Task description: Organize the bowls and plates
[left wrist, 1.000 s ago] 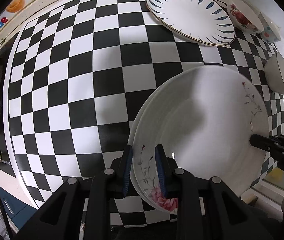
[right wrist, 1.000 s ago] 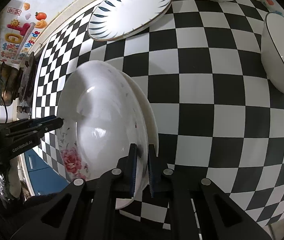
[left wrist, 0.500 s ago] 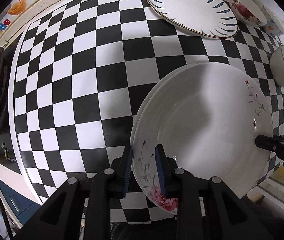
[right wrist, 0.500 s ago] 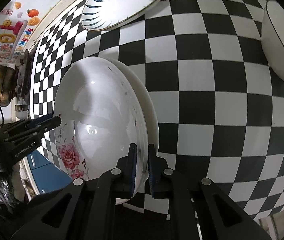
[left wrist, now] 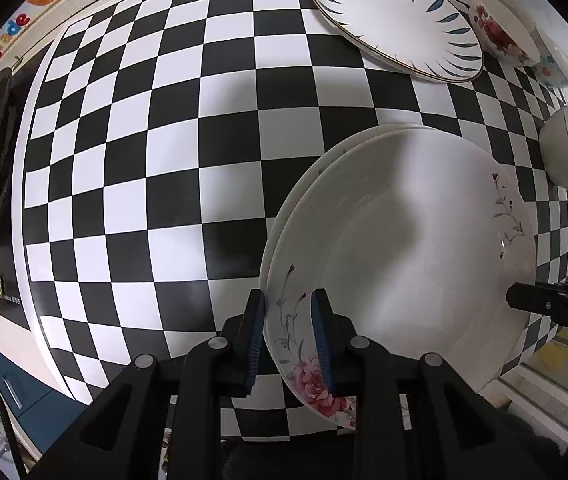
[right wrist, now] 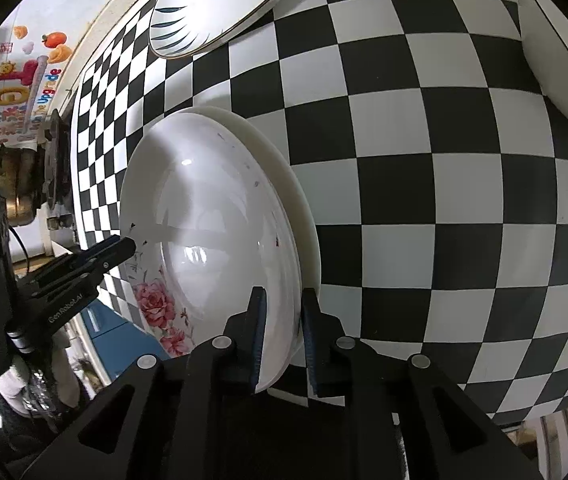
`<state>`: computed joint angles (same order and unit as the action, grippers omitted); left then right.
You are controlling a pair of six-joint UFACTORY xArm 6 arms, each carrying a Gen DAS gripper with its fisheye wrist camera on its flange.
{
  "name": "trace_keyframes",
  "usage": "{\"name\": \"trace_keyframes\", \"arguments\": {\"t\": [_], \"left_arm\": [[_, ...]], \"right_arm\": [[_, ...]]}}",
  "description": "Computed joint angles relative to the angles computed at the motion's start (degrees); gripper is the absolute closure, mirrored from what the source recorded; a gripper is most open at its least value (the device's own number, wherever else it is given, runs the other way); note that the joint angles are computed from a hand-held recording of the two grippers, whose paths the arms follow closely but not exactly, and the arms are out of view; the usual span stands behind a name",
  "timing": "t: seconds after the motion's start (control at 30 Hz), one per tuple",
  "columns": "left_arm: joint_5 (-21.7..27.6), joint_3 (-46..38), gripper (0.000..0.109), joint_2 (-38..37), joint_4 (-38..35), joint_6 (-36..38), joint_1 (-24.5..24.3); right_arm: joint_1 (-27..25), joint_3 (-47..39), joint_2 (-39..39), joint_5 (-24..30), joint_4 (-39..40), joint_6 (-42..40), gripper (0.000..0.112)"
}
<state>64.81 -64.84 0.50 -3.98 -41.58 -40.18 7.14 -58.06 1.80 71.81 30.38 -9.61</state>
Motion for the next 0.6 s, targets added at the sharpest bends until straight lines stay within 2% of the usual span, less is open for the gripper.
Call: {"name": "trace_keyframes", "arguments": {"t": [0.1, 0.13, 0.17, 0.3, 0.43, 0.5, 0.6], "left_arm": [[-0.36, 0.31, 0.087, -0.05, -1.63, 0.07, 0.18], [-0.49, 0.82, 0.086, -0.49, -1.98, 0.22, 0.32], [0.01, 0.71, 0.086, -0.61, -1.51, -0.06, 0.40], [0.43, 1.20, 0.086, -2.94, -2.27, 0.48, 1.98], [-1.38, -2.77, 0.084, -1.95, -1.59, 1.33, 4.81], [-3.16, -6.86, 0.079, 1.61, -1.16, 3.26, 7.01], [-5.55, -14.18, 0.078, 8.95, -2.51, 6.29, 10.28]], "right_arm": [[-0.59, -0.96, 0.49, 1.21, -0.28, 0.36, 0.085], [-0.54, -1.29, 0.38, 1.31, -1.15, 0.42, 0.078], [-0.67, -1.66, 0.26, 1.48, -1.70, 0.36, 0.075], [-2.69, -4.13, 0.06, 2.07, -1.18, 1.61, 0.074], [-2.15, -8.99, 2.04, -3.24, -2.52, 3.93, 0.070], [-1.35, -12.90, 5.39, -6.78, -2.99, 5.69, 0.067], [-0.56, -21.16, 12.91, -9.92, -3.58, 8.79, 0.067]]}}
